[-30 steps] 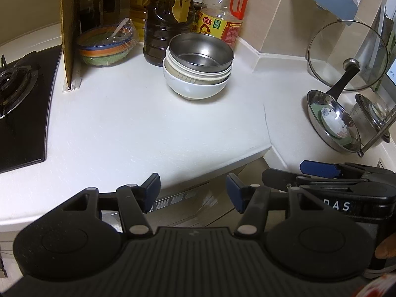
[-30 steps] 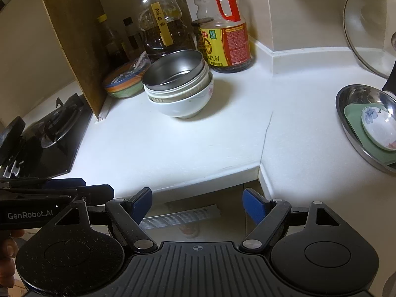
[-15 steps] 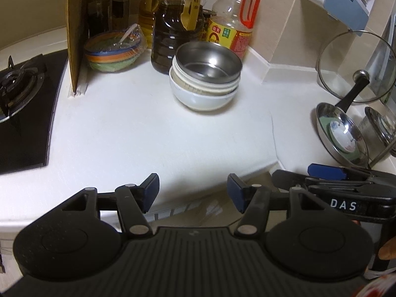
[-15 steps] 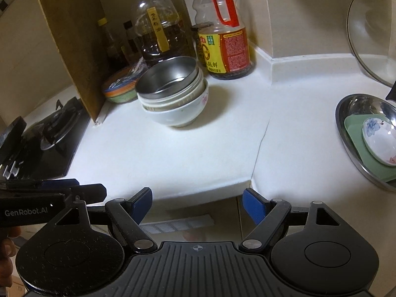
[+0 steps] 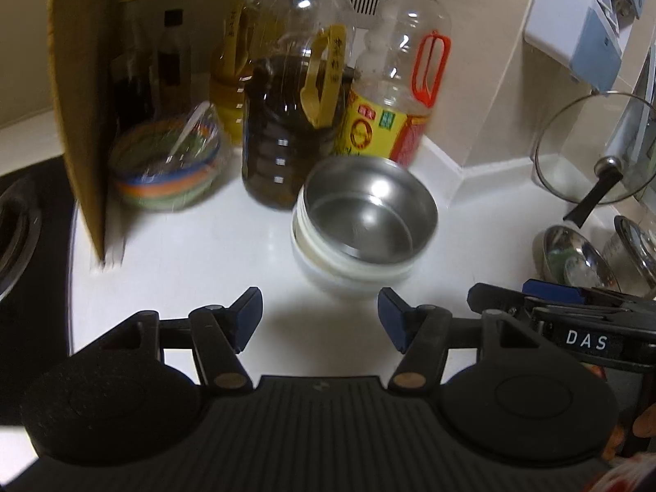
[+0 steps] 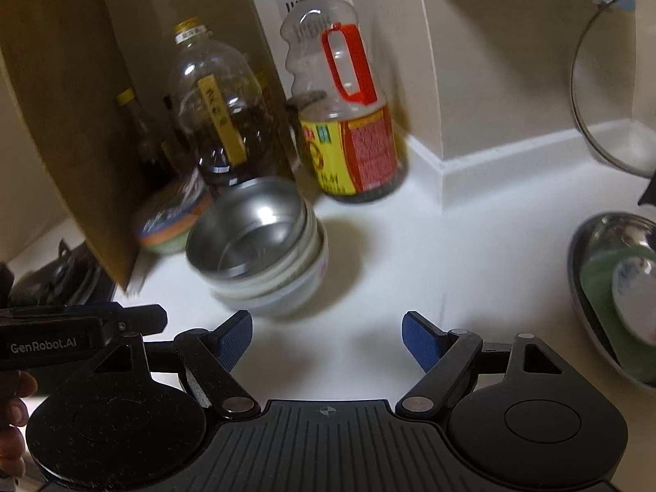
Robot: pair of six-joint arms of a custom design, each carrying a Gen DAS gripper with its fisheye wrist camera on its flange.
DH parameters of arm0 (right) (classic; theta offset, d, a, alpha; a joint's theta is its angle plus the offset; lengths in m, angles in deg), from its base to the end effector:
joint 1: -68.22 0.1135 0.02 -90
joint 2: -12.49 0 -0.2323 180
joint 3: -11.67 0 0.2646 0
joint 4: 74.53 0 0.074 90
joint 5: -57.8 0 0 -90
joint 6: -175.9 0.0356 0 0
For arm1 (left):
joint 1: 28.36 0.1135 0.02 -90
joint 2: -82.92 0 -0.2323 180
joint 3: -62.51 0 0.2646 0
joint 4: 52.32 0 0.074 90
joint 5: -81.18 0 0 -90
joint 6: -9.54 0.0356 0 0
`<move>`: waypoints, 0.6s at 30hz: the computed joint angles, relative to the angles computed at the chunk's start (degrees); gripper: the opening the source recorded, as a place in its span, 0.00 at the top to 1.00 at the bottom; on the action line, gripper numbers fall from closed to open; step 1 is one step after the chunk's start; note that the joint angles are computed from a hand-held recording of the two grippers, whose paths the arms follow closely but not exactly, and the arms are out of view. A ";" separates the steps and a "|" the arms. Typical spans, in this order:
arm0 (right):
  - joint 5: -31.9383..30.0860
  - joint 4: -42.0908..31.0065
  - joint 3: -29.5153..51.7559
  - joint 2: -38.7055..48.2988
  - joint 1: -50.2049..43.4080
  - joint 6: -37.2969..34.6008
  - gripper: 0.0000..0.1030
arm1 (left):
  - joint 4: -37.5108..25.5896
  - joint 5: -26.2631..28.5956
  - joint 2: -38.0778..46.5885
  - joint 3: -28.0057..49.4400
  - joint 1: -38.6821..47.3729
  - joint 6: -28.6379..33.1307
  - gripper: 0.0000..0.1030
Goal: Organize plates and bowls
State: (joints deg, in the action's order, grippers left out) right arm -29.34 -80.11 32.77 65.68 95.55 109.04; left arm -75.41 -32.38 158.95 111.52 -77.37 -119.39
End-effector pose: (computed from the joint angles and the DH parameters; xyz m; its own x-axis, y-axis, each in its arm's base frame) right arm 0.1711 0.0864 0.0920 -0.6656 0.0978 -0.7398 -0.1760 0.9428 0.2830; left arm 0.1865 -0.1930 0.1369 -0.7206 -0.0489 -0.6916 0.0912 0.9822 -0.1644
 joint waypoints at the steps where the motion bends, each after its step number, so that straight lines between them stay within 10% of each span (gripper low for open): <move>1: -0.09 2.15 1.19 2.95 -0.32 0.17 0.22 | 1.16 1.16 0.81 0.50 1.69 1.79 0.42; 11: 2.83 12.81 15.13 27.20 0.25 1.82 0.25 | 6.12 9.61 15.02 10.83 12.05 12.06 0.43; 18: 1.98 12.06 22.91 37.70 0.37 3.64 0.56 | 6.27 14.61 21.45 15.40 15.35 14.33 0.60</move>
